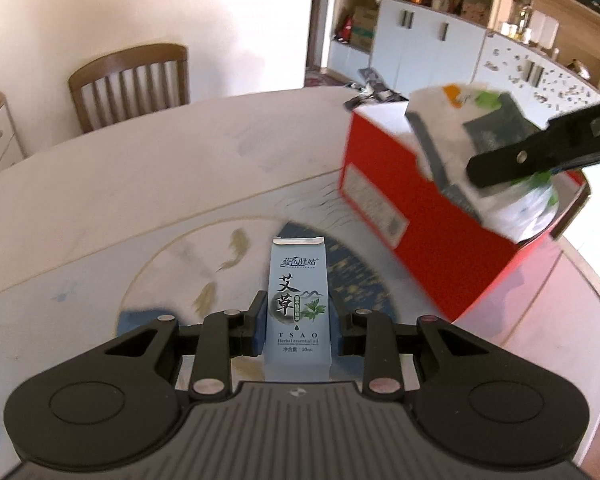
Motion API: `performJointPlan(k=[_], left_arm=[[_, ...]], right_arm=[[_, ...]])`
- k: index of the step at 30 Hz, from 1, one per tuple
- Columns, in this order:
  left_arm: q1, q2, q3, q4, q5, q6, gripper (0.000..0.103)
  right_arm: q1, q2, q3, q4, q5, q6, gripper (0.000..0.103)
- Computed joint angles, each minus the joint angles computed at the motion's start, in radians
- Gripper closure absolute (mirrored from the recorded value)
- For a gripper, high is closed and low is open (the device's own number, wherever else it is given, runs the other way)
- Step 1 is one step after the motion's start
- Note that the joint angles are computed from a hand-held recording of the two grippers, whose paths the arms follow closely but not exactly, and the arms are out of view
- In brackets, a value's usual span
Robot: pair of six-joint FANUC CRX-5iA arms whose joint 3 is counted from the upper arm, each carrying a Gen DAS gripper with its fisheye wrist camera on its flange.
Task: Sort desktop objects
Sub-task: 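Lift and carry the tissue pack and drink carton over the red shoebox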
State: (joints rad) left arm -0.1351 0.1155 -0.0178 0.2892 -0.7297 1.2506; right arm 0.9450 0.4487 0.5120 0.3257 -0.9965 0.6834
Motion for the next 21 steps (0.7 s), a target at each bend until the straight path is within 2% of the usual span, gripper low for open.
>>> performJointPlan(k=[11,21], left_arm=[[-0.082,0.059,0.120,0.021,-0.018,-0.013,0.075],[-0.151,0.154,0.271,-0.001,-0.048,-0.013,0.075]], right_arm=[[-0.047,-0.118,-0.170,0.042,0.045,-0.048,0.061],[-0.088,-0.182,-0.264,0.076,0.065,-0.077,0.061]])
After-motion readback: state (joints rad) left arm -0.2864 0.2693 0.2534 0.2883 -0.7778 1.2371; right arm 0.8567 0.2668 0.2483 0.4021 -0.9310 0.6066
